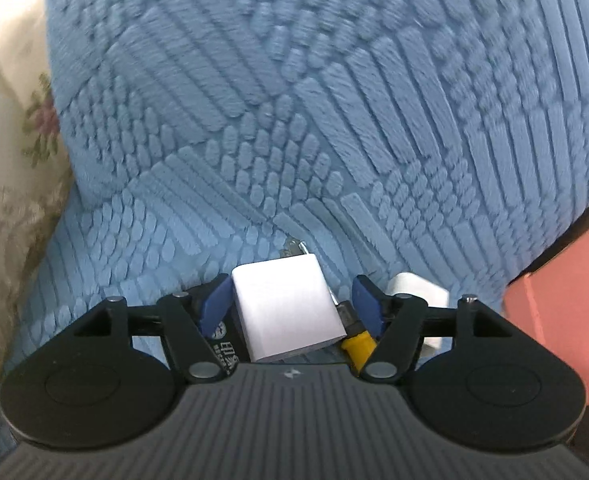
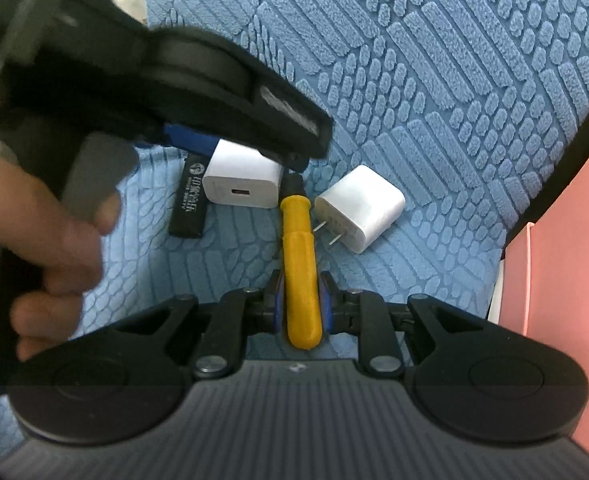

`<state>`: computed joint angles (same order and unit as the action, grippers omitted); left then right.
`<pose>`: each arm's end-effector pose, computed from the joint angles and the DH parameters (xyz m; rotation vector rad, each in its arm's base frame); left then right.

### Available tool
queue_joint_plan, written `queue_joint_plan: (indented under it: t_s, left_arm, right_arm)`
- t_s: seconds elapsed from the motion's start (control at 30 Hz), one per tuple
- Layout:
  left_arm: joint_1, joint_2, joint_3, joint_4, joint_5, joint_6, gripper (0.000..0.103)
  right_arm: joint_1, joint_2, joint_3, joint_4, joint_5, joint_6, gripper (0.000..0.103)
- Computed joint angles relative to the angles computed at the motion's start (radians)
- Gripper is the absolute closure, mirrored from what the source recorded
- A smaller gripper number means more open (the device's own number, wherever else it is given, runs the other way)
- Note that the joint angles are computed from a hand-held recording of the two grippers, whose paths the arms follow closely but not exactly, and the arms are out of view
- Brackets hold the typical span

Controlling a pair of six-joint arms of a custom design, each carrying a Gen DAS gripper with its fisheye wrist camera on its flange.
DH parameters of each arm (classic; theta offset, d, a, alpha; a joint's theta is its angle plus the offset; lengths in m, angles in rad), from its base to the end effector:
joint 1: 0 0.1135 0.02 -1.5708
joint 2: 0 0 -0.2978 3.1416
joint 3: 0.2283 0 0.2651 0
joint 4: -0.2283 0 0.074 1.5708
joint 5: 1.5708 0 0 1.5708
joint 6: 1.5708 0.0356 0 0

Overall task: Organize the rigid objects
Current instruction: 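Grasp the white charger cube with the left tool while the right tool grasps the yellow screwdriver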

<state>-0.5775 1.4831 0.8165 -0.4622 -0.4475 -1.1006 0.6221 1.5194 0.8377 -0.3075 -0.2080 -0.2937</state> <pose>0.2424 -0.1396 0.2017 -0.7762 2.4014 -0.0381 0.2418 0.1824 0.2038 -1.2101 2.2735 0.3910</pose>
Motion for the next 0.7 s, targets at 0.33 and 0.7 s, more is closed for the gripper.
queue_joint_plan:
  t_s: [0.33, 0.7]
  left_arm:
    - [-0.026, -0.035, -0.012, -0.074, -0.033, -0.034, 0.041]
    - [-0.104, -0.251, -0.018, -0.231, 0.008, -0.143, 0.044]
  right_arm:
    - [0.034, -0.021, -0.031, 0.019, 0.035, 0.005, 0.083]
    - [0.015, -0.171, -0.074, -0.101, 0.015, 0.052, 0.083]
